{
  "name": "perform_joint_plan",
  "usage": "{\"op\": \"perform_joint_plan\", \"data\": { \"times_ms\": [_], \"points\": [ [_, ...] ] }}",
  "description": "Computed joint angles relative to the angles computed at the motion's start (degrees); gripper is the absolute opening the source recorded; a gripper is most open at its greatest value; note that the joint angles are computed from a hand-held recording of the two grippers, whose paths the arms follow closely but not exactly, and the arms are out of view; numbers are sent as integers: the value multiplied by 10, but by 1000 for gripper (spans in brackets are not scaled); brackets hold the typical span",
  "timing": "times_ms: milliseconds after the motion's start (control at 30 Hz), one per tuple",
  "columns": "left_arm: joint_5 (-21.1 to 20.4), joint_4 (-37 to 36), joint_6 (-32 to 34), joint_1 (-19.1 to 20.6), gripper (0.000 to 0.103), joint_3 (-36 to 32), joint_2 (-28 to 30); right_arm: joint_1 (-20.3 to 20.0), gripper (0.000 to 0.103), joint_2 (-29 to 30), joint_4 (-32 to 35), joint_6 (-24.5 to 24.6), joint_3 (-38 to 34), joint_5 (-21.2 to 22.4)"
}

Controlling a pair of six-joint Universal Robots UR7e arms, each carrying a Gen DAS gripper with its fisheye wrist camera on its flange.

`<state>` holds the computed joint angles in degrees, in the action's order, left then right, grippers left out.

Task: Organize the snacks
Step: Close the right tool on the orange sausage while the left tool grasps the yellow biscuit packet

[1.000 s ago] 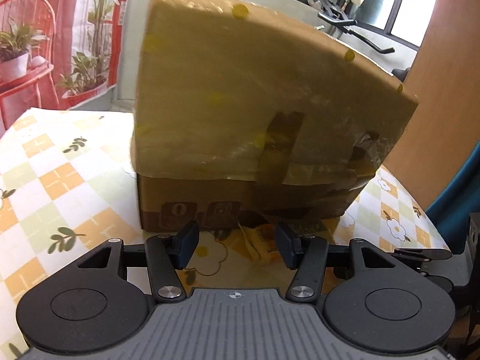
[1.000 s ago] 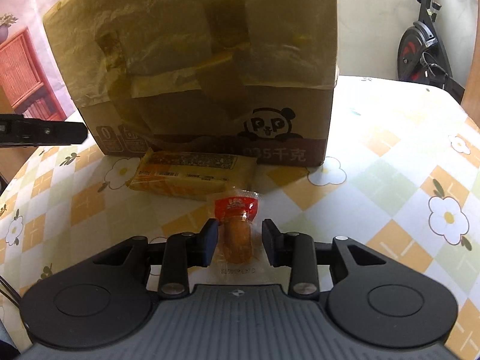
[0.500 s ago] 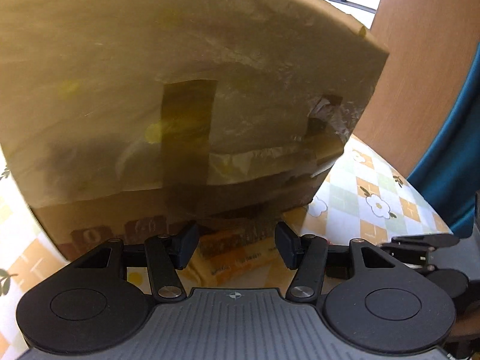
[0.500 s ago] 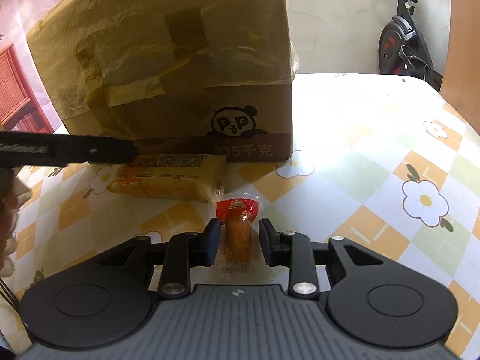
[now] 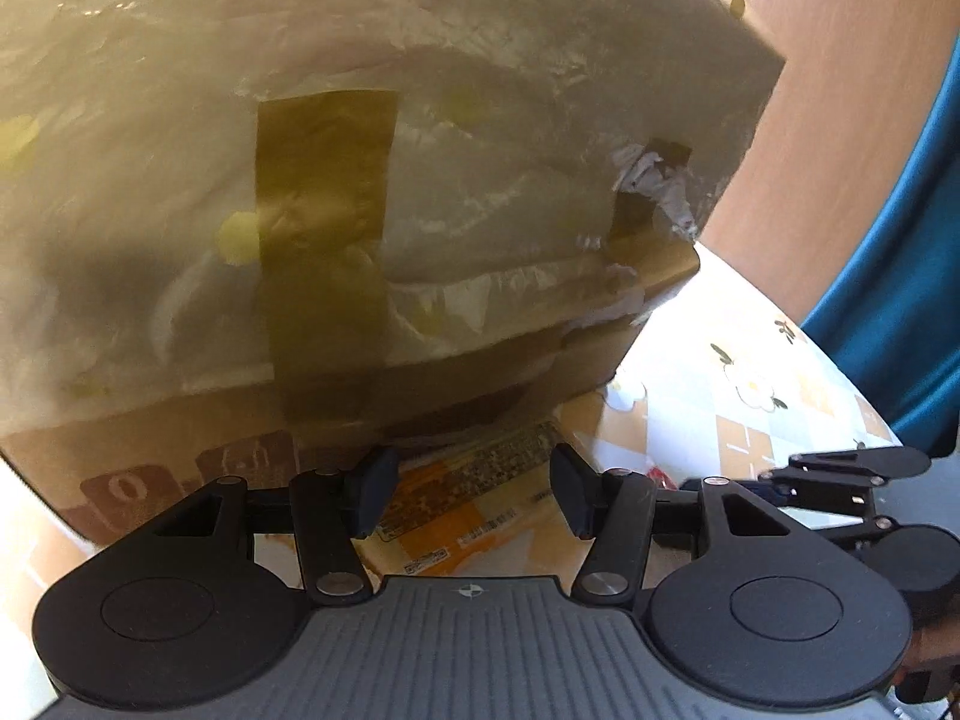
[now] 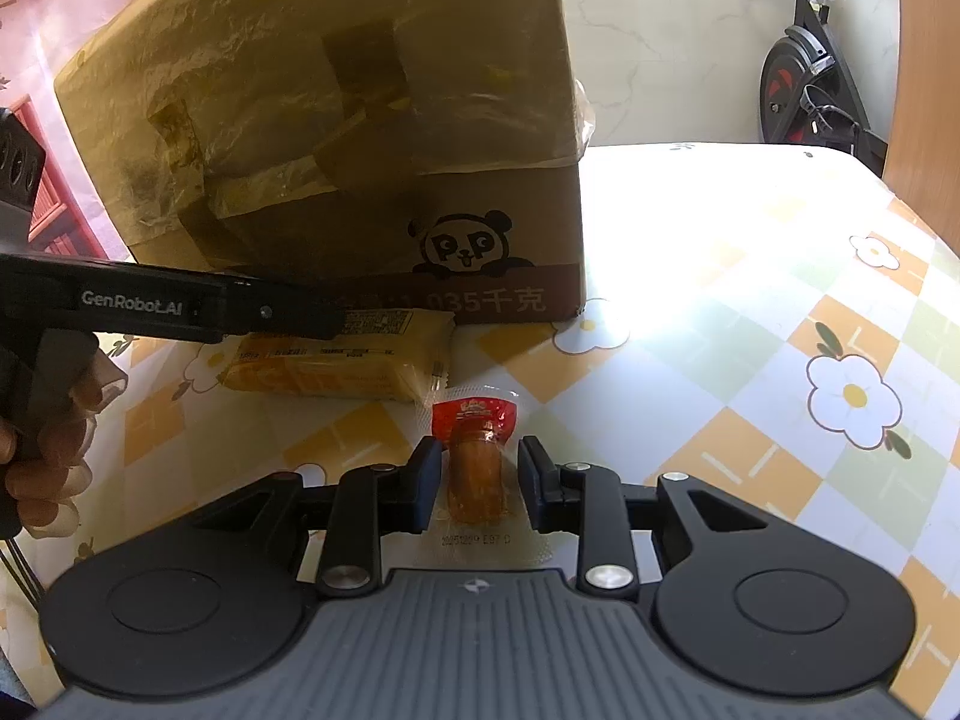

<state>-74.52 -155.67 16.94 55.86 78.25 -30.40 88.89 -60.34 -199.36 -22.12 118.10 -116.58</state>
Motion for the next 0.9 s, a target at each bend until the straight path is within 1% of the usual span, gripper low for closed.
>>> {"op": "perform_joint_plan", "data": {
  "times_ms": [167,300,367,433,500,567,767,900],
  "points": [
    [9,6,7,-6,59,27,-18,2,30,3,6,1,-4,-4],
    [7,30,-23,-12,59,44,-34,4,29,3,14,1,-6,-1],
    [5,30,-28,-13,60,54,-39,4,29,3,17,2,-5,2],
    [20,19,-19,-17,60,66,-44,5,29,3,18,2,-4,3],
    [41,2,-10,-21,60,67,-37,6,29,4,18,-1,-4,2],
    [51,-12,-6,-21,60,65,-33,7,29,5,18,-1,-4,1],
    [42,15,5,-16,60,35,-19,4,29,5,16,2,-2,6],
    [38,16,2,-15,62,33,-13,4,29,5,15,1,-2,7]
  ]
}}
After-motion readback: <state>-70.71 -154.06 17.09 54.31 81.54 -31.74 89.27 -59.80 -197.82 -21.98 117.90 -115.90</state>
